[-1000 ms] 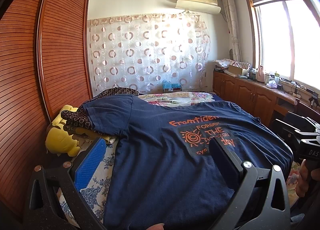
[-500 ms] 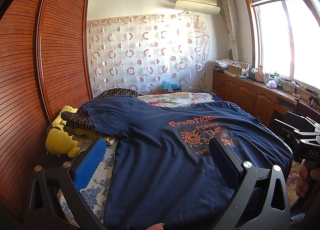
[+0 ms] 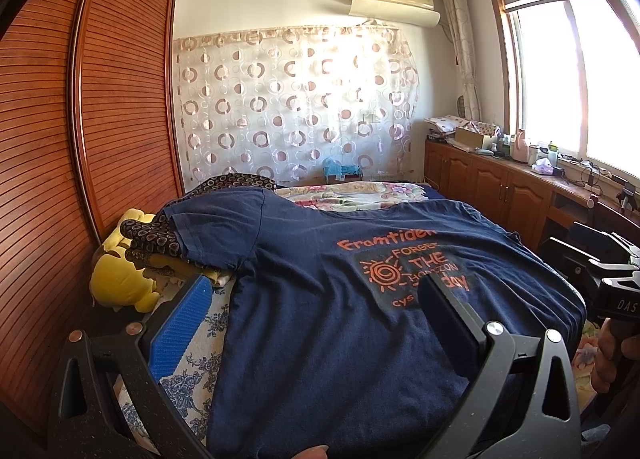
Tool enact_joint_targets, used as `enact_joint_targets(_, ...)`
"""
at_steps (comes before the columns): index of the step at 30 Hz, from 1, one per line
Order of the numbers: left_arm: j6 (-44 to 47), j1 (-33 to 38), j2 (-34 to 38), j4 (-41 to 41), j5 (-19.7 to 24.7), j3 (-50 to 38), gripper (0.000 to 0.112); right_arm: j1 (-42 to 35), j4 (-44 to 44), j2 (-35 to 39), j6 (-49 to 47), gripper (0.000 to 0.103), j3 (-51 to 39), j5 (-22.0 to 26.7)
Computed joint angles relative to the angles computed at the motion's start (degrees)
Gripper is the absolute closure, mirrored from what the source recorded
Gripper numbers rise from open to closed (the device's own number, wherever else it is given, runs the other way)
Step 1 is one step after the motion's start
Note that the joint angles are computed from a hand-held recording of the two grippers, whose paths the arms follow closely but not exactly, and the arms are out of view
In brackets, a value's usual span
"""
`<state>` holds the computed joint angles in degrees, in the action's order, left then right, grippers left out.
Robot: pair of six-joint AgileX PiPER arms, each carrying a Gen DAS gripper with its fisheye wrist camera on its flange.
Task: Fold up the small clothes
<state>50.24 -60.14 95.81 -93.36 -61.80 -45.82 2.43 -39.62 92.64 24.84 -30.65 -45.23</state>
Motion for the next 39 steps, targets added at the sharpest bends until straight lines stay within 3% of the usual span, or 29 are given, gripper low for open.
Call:
enact_joint_targets(9, -4.45, 8.59, 0.82, 4.91, 8.41, 4.14, 0.009, 1.76, -1.32, 3.46, 1.63, 0.0, -3.96, 2.35)
enact_joint_targets(19, -8.25, 17.94, 2.21, 10.53, 13.26, 7.59, 0.009, 4.81, 1.64, 9.51, -2.63, 0.0, -9.23, 3.88)
enact_joint_targets(26, -8.11, 24.76, 3.07, 14.34, 17.0, 7.73, 0.009, 6.24, -1.48, 14.36, -0.5, 0.0, -16.81, 9.78)
enact_joint_targets(35, -8.7, 36.43, 1.16, 22.87, 26.31, 7.5, 0.009, 7.86, -15.94, 16.27, 13.64, 0.0, -25.07, 17.31)
enact_joint_targets(39, -8.74, 41.36, 2.53, 25.91, 31.35, 5.72, 0.015, 7.73, -29.27, 17.32, 26.95, 0.001, -29.42, 18.85)
